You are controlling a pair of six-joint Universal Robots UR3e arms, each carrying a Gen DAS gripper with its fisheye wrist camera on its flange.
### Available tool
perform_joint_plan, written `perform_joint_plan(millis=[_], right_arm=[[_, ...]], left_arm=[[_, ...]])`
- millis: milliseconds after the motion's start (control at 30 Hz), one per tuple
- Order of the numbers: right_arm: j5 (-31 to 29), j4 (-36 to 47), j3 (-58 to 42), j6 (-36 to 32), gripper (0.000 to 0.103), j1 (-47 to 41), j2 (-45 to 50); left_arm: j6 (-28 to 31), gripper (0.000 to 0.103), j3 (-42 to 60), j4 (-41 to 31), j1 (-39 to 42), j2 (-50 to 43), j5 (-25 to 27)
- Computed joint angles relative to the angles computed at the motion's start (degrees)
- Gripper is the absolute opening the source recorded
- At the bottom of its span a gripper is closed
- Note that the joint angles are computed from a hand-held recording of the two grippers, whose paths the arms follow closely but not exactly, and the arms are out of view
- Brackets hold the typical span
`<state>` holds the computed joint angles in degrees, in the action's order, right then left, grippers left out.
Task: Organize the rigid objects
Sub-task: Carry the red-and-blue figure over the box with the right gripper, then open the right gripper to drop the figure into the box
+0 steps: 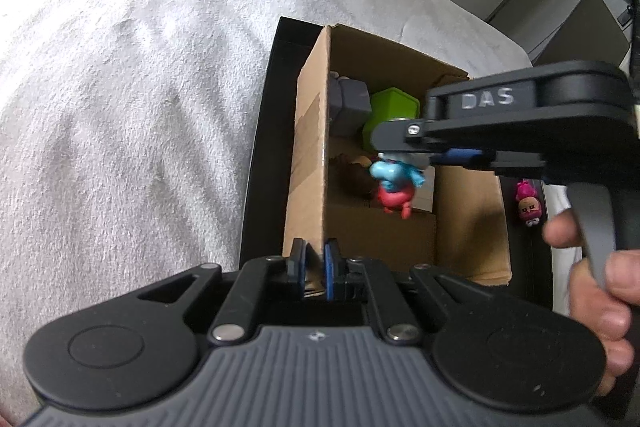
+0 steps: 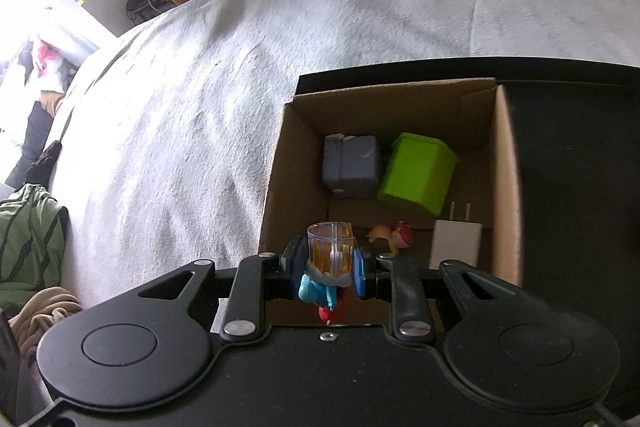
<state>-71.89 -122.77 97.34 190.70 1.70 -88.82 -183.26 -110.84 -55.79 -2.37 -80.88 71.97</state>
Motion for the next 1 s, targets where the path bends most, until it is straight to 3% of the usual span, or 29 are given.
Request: perform_joint_plan(millis=[267,733,1000], right_arm=[[1.66,-4.23,-0.51,3.71,0.030,1.02,3.34],[3.42,0.61,3.52,-1.04,0.031,-5.01,-5.30],[4.27,3.81,5.74,-4.70,0.037,-10.35,-11.48]], left_arm=[[0.65,0.009,-1.15,0.00,1.97,0.48,-2.18],[0.32,0.009,-1.20,0.71,1.80,0.29,-2.14],[0.01,0.009,-0.77,0.62,1.11,0.11,-1.27]])
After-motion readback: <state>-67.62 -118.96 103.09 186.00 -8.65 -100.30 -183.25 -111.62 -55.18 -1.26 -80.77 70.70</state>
